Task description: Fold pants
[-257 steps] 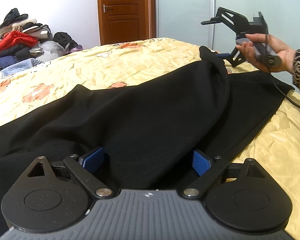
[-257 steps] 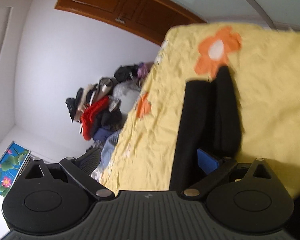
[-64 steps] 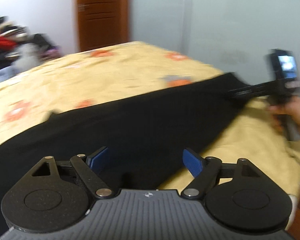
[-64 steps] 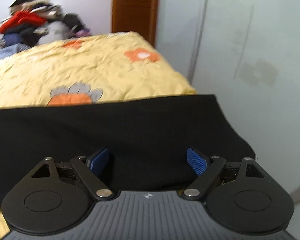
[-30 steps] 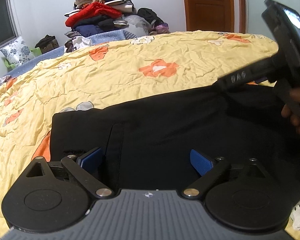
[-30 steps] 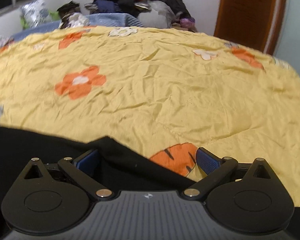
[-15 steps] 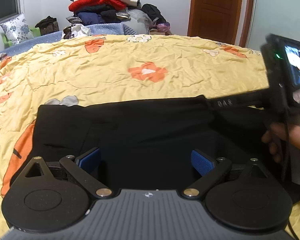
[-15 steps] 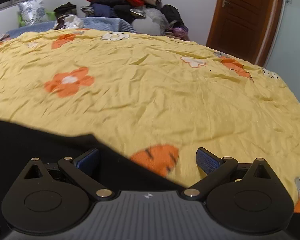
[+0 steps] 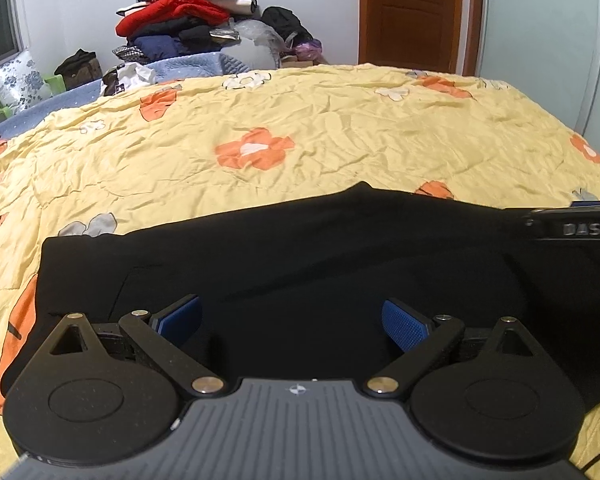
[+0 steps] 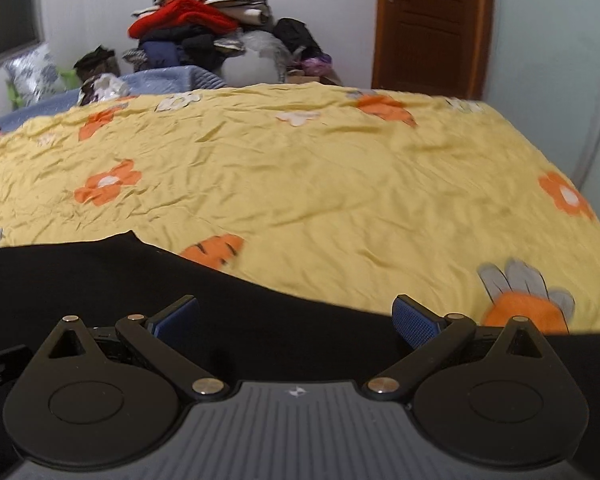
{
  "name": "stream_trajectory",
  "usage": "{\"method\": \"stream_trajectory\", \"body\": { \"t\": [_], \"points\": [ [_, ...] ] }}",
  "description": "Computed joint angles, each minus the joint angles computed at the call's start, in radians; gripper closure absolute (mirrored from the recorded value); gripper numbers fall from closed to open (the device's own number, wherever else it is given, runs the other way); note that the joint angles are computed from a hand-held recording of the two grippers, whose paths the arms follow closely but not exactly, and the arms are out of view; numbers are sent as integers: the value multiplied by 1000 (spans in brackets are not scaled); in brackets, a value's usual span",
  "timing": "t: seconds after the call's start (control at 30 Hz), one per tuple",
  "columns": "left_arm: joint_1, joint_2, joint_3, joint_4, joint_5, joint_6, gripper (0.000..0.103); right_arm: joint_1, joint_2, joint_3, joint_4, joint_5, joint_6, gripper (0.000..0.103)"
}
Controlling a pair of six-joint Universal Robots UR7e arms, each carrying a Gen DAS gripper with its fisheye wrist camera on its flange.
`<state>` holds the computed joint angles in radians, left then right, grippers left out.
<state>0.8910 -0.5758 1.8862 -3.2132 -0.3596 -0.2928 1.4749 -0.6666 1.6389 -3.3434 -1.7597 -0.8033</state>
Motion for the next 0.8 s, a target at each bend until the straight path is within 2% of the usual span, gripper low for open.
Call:
{"method": "stream_trajectory", "body": {
  "t": [0.1, 0.27, 0.43, 0.53, 0.63, 0.73, 0.8],
  "points": [
    [2, 2, -10, 29, -7, -16, 5, -12, -14, 13, 14, -3, 16, 0],
    [4, 16, -25, 28, -2, -11, 5, -34, -44, 64, -11, 5, -13, 0],
    [5, 30, -41, 49, -6, -22, 5, -69, -55, 74, -10, -3, 13, 0],
    [3, 48, -54, 47, 3, 1, 5, -85, -36, 83, -94, 11, -40, 0],
    [2, 60, -63, 61, 13, 1, 4, -100, -10, 104, -205, 57, -88, 0],
    [-3, 78, -69, 25, 17, 5, 5, -102, -10, 102, -203, 64, -80, 0],
    [-7, 101, -78, -57, 5, 43, 4, -103, -11, 102, -202, 68, -77, 0]
  ]
}}
